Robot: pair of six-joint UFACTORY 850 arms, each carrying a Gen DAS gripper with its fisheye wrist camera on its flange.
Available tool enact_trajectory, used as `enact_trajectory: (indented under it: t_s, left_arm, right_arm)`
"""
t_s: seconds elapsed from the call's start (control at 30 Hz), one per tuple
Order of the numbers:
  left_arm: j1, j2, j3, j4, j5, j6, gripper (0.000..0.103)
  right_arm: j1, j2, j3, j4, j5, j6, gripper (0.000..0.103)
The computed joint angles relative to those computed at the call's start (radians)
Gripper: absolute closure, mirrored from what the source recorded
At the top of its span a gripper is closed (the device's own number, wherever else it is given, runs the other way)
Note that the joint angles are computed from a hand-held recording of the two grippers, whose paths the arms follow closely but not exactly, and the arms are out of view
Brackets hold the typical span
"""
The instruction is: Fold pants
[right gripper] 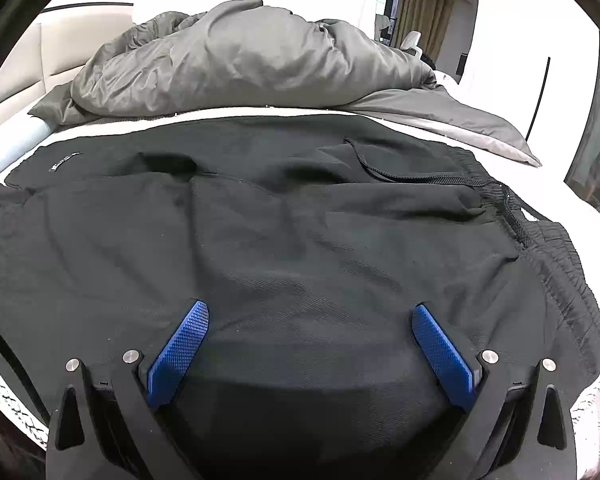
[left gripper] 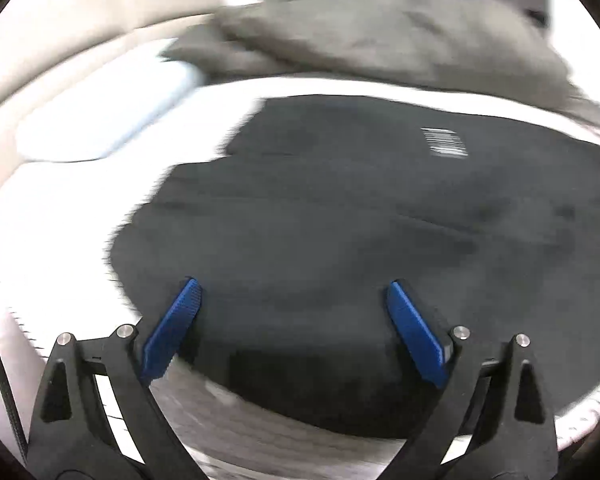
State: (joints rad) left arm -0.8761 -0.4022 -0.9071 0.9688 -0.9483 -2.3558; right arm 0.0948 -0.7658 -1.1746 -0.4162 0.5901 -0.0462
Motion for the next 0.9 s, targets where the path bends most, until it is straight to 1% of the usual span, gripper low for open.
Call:
enact_trajectory:
  t_s: [0.03,0.07,0.1,0.2,0.23,0.33,0.4,0.43,0.47,0.53,0.57,0.6,0.63,0.7,0.77,0.8,0.87,0.9]
  left_arm:
    - [0.01,0.027,0.03,0.003,0.016,-0.021,0.009]
    - [0.016,0.055,0.06,0.046,0.041,-0.053,0.009]
    - [0.018,0.068,0.073,0.064,0.046,-0.053,0.009]
    - [0.053,0.092,0.073,0.086,0.037,0.087,0.009]
    - [0.073,0.107,0.085,0.083,0.038,0.102,0.009]
    - [0.139,0.171,0.147,0.083,0.101,0.085,0.009]
    - [0.174,0.194,0.176,0.083,0.138,0.1,0.009]
    - [0.199,0.201,0.191,0.097,0.174,0.102,0.009]
    - [0.225,0.222,0.222,0.114,0.238,0.091,0.008]
    - [0.298,0.235,0.269,0.157,0.414,0.058,0.008]
    - [0.321,0.23,0.285,0.222,0.453,-0.003,0.008]
    - [0.322,0.232,0.299,0.288,0.453,-0.073,0.013]
    - [0.317,0.233,0.305,0.332,0.434,-0.122,0.018]
    - [0.312,0.246,0.32,0.392,0.413,-0.188,0.052]
    - [0.297,0.28,0.35,0.494,0.415,-0.314,0.069]
    - [0.274,0.288,0.352,0.49,0.381,-0.321,0.071]
    - [0.227,0.305,0.365,0.529,0.283,-0.337,0.073]
    - [0.22,0.313,0.37,0.53,0.269,-0.335,0.073]
  right_arm:
    - [0.0,0.0,0.0,0.0,0.0,0.0,0.001]
    - [0.001,0.0,0.001,0.005,0.0,-0.003,0.001]
    - [0.001,0.001,0.002,0.006,0.001,-0.003,0.001]
    - [0.001,0.0,0.0,0.003,0.001,0.002,0.001]
    - [0.001,0.0,0.0,0.004,0.001,0.0,0.001]
    - [0.001,-0.002,-0.001,0.003,0.003,0.001,0.001]
    - [0.001,-0.003,-0.003,0.005,0.002,0.0,0.001]
    - [0.001,-0.003,-0.003,0.005,0.003,-0.001,0.001]
    - [0.001,-0.004,-0.003,0.004,0.004,0.0,0.001]
    - [0.002,-0.003,-0.003,0.006,0.001,-0.001,0.001]
    - [0.002,-0.003,-0.003,0.006,0.002,-0.003,0.001]
    - [0.002,-0.002,-0.003,0.006,0.002,-0.005,0.001]
    - [0.002,-0.002,-0.002,0.008,0.002,-0.007,0.001]
    - [0.002,-0.002,-0.003,0.009,0.0,-0.01,0.0]
    - [0.004,-0.002,-0.004,0.016,0.0,-0.017,0.0]
    - [0.005,-0.003,-0.004,0.022,0.0,-0.024,0.0]
    - [0.008,-0.003,-0.004,0.034,0.002,-0.039,0.0]
    - [0.008,-0.003,-0.004,0.035,0.003,-0.041,0.0]
